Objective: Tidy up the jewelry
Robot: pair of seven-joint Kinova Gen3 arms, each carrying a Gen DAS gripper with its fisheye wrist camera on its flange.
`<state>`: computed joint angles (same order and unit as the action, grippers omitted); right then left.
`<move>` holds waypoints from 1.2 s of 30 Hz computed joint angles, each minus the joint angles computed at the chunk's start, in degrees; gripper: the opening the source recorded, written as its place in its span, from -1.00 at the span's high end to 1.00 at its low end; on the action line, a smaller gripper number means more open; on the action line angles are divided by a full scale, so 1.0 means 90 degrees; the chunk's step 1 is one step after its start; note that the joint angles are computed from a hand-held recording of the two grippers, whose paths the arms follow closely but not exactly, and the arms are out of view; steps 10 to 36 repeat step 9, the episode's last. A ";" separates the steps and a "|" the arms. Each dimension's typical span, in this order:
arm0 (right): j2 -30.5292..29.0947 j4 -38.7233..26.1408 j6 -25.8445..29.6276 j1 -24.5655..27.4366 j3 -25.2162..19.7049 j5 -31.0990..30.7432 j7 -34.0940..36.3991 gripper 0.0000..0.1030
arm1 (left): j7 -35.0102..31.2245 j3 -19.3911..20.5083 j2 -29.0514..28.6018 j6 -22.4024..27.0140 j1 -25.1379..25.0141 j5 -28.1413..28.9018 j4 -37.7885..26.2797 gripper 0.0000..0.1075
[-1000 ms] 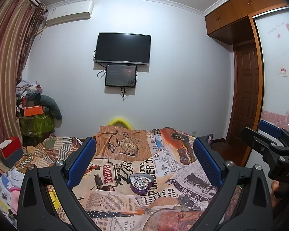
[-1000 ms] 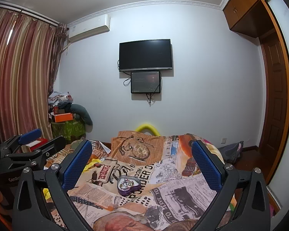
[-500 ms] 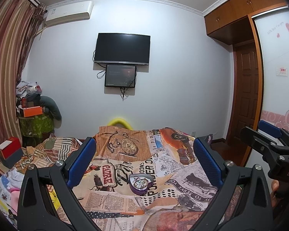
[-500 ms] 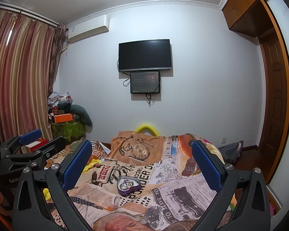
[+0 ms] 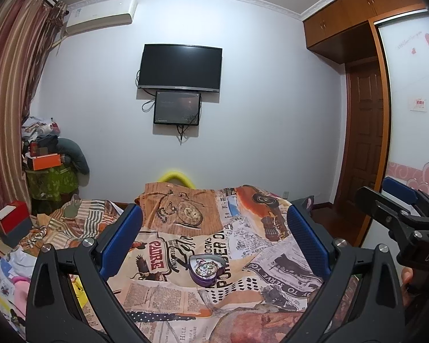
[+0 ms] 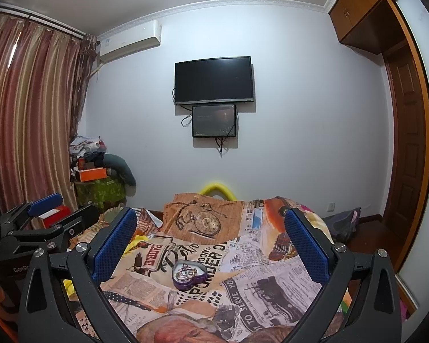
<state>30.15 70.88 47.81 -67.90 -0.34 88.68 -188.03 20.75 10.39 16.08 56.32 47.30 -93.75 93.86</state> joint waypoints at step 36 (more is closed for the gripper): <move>0.0024 -0.0030 -0.0059 0.0049 0.0011 -0.0107 0.0051 -0.99 | -0.0078 -0.0043 0.0097 -0.0101 -0.0040 0.0009 -0.0066 -0.88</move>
